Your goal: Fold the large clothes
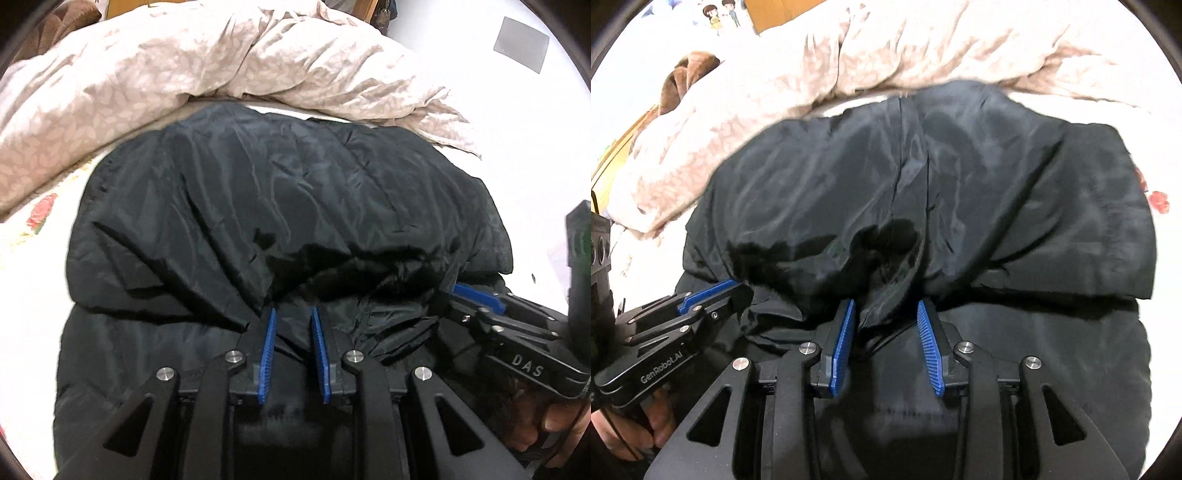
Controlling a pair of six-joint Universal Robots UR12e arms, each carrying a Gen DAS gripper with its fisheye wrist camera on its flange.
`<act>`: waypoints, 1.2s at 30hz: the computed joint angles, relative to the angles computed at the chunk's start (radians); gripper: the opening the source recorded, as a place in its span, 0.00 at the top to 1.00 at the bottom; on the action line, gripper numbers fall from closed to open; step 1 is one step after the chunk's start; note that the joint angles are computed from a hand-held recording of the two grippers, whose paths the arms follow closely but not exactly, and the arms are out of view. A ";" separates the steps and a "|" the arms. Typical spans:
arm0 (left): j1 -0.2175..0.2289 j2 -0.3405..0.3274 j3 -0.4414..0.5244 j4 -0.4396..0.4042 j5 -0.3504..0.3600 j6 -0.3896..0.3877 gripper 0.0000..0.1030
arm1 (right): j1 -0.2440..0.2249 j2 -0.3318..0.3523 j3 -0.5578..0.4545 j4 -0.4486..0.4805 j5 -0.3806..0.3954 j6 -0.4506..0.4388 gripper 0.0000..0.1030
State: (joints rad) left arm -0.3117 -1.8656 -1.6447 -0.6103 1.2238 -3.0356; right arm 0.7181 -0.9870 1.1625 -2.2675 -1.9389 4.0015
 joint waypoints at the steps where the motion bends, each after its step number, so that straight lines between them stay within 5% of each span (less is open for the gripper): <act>1: -0.001 0.011 -0.006 0.000 0.011 0.001 0.79 | 0.006 -0.006 0.001 0.006 -0.015 0.000 0.65; 9: 0.015 0.127 -0.095 0.015 0.035 -0.004 0.79 | 0.074 -0.053 0.009 0.066 -0.159 0.045 0.65; 13: 0.030 0.193 -0.154 0.026 0.029 0.008 0.76 | 0.105 -0.074 0.025 0.069 -0.215 0.078 0.54; 32: 0.060 0.359 -0.326 0.035 0.072 0.045 0.76 | 0.210 -0.157 0.144 0.106 -0.300 0.235 0.46; 36: 0.075 0.371 -0.347 0.027 0.081 0.045 0.59 | 0.214 -0.170 0.170 0.114 -0.293 0.278 0.46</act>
